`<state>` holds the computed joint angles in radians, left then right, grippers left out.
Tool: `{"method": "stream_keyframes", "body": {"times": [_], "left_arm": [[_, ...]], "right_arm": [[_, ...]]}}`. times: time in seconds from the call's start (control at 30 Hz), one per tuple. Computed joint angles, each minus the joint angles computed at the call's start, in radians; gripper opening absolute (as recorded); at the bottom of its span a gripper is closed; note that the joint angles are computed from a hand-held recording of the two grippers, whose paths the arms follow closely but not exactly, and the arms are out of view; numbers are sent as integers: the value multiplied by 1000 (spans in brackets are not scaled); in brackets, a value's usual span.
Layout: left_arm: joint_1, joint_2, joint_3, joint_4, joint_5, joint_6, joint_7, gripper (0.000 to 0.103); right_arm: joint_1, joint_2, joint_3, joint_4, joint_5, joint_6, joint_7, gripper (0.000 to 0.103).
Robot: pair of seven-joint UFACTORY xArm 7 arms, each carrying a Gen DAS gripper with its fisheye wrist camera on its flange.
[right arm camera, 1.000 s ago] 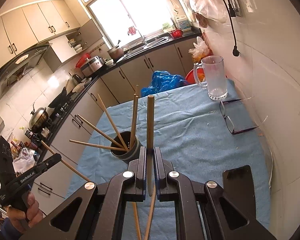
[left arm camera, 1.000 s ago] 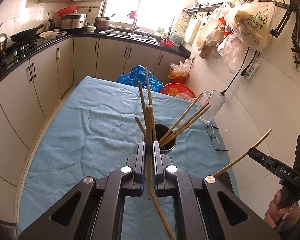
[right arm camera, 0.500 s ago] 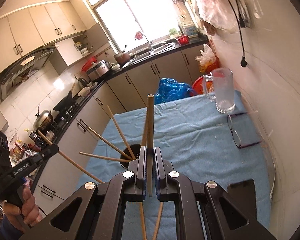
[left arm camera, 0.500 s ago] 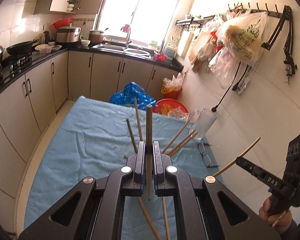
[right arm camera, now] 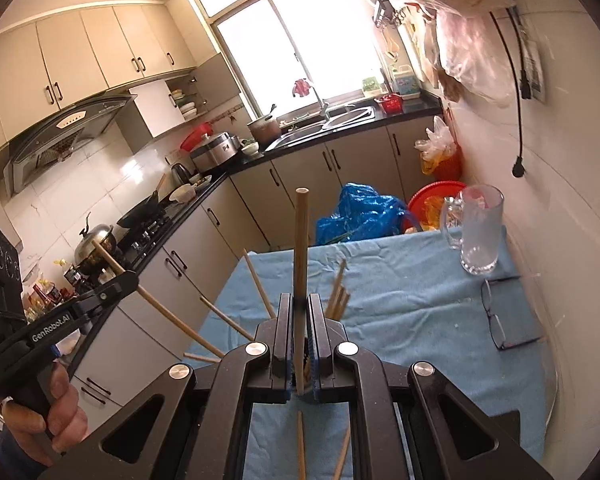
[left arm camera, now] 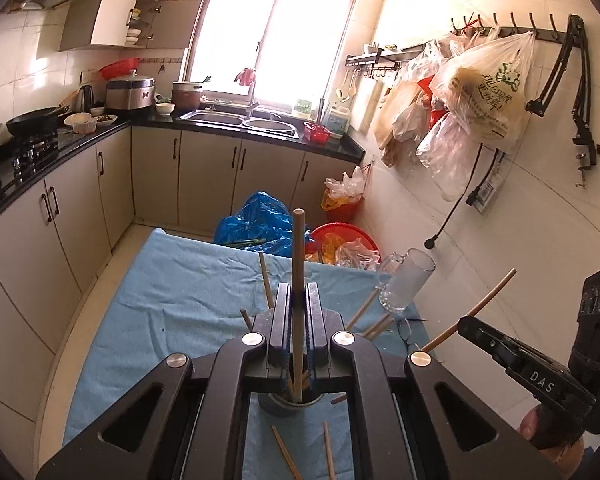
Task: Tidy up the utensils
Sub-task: 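Lift both held chopsticks upright and carry them over the black holder, then open the right tool into the holder while the left tool releases its chopstick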
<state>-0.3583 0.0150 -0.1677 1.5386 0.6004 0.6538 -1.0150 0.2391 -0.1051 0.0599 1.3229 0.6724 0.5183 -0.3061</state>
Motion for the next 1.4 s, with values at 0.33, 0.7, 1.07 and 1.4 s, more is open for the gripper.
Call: {"method": "stream_keyframes", "body": {"times": [0.33, 0.7, 1.07, 1.4], "left_arm": [[-2, 54, 25, 24, -32, 1, 30, 6], [-11, 95, 46, 26, -74, 2, 68, 6], [-14, 110, 63, 39, -108, 10, 76, 6], [3, 16, 53, -23, -39, -10, -23, 34]], "right_arm": [[-9, 114, 42, 110, -123, -12, 92, 7], [-24, 188, 69, 136, -193, 18, 139, 7], [-36, 214, 78, 162, -212, 55, 155, 8], [-50, 134, 61, 121, -157, 21, 145, 17]]}}
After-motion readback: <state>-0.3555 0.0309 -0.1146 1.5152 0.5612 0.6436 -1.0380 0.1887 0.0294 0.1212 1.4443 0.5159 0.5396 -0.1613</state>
